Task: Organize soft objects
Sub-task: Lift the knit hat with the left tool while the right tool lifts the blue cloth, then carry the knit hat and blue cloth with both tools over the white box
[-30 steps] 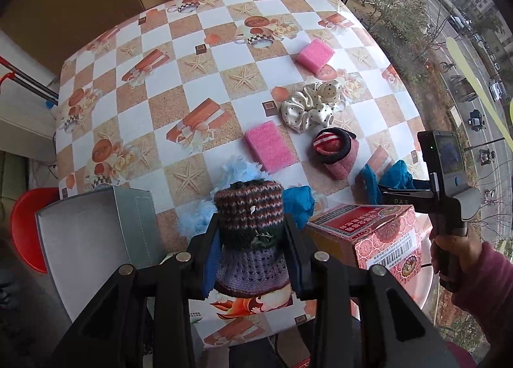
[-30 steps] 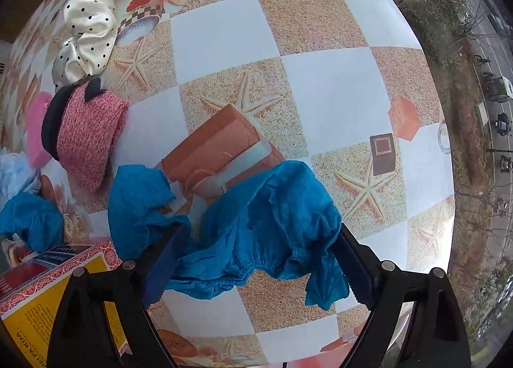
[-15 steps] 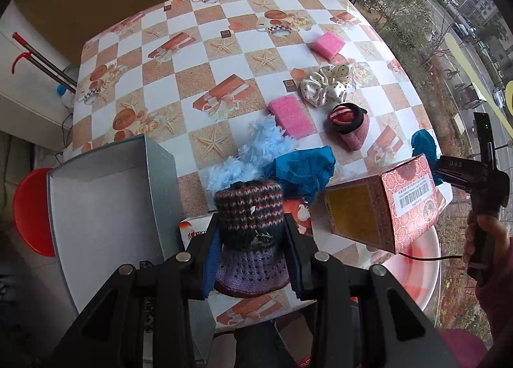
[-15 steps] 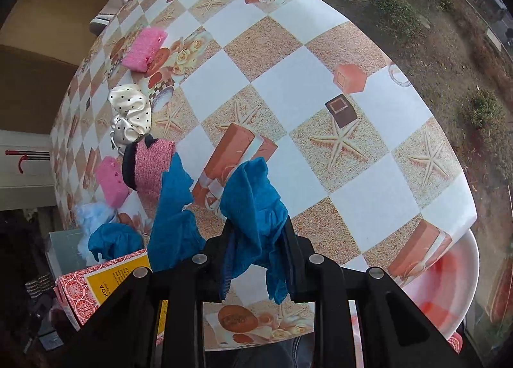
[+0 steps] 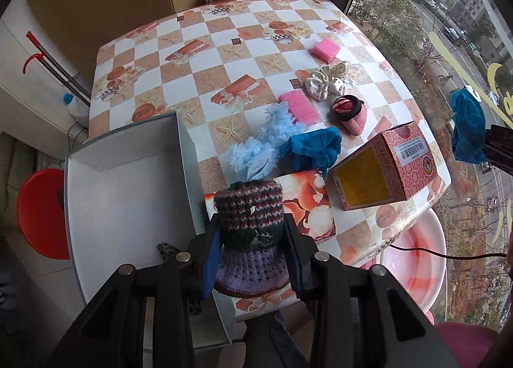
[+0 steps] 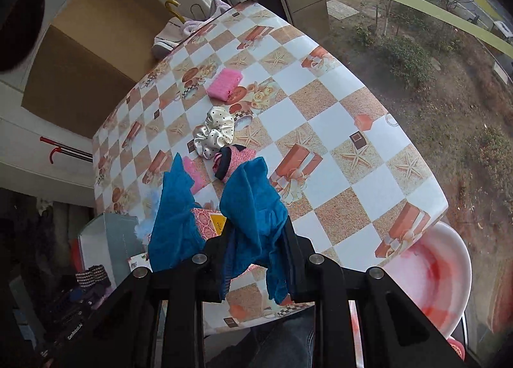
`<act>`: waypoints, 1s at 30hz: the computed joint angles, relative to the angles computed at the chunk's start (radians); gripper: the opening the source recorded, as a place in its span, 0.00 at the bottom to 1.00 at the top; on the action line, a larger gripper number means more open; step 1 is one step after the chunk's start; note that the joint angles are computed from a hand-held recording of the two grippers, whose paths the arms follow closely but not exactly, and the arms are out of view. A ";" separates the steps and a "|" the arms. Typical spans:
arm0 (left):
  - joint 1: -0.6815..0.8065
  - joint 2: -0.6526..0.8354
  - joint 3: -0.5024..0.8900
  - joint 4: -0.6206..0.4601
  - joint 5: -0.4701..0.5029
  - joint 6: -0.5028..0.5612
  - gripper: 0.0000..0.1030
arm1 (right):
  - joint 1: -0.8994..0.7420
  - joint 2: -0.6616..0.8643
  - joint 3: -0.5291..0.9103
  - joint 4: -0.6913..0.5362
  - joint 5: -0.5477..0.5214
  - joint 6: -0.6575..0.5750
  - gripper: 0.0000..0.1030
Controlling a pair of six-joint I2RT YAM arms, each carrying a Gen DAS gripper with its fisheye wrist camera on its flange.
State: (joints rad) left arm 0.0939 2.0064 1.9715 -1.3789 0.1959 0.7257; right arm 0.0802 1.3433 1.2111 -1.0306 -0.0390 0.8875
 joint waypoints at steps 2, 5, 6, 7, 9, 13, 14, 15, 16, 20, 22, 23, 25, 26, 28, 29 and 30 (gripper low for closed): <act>0.028 0.000 0.002 0.002 0.006 0.017 0.38 | 0.083 0.002 0.037 -0.022 0.028 0.038 0.27; 0.071 0.006 0.014 -0.004 0.019 0.036 0.38 | 0.206 0.032 0.091 -0.030 0.054 0.088 0.27; 0.084 0.009 0.018 -0.004 0.021 0.041 0.38 | 0.242 0.048 0.109 -0.025 0.053 0.101 0.27; 0.098 0.010 0.018 0.000 0.024 0.046 0.38 | 0.274 0.068 0.128 -0.018 0.051 0.112 0.27; 0.123 0.011 0.018 0.006 0.028 0.055 0.38 | 0.327 0.113 0.169 -0.005 0.040 0.119 0.27; 0.182 0.019 0.032 0.013 0.040 0.078 0.38 | 0.401 0.247 0.301 -0.009 0.025 0.070 0.27; 0.196 0.021 0.039 0.013 0.043 0.082 0.38 | 0.413 0.281 0.342 -0.015 0.021 0.053 0.27; 0.209 0.025 0.047 0.013 0.045 0.085 0.38 | 0.424 0.318 0.386 -0.022 0.018 0.033 0.27; 0.222 0.033 0.061 0.010 0.047 0.086 0.38 | 0.432 0.356 0.433 -0.030 0.013 0.011 0.27; 0.269 0.073 0.124 -0.004 0.054 0.080 0.38 | 0.465 0.520 0.652 -0.080 -0.008 -0.066 0.27; 0.289 0.091 0.151 -0.012 0.054 0.075 0.38 | 0.478 0.616 0.787 -0.116 -0.026 -0.099 0.27; 0.299 0.092 0.152 -0.010 0.053 0.073 0.38 | 0.485 0.662 0.855 -0.138 -0.036 -0.114 0.27; 0.315 0.097 0.155 -0.005 0.050 0.071 0.38 | 0.500 0.758 0.999 -0.185 -0.054 -0.145 0.27; 0.322 0.099 0.155 -0.007 0.049 0.070 0.38 | 0.510 0.807 1.072 -0.213 -0.060 -0.163 0.27; 0.334 0.103 0.155 -0.011 0.044 0.073 0.38 | 0.528 0.890 1.195 -0.263 -0.072 -0.186 0.27; 0.337 0.102 0.149 -0.009 0.042 0.074 0.38 | 0.537 0.922 1.240 -0.283 -0.082 -0.195 0.27; 0.340 0.100 0.144 -0.008 0.040 0.075 0.38 | 0.546 0.948 1.276 -0.301 -0.090 -0.205 0.27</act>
State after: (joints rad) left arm 0.4341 2.1065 2.1153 -1.3864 0.2358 0.8003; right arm 0.6257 2.2918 2.4866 -1.3320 -0.1285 0.6829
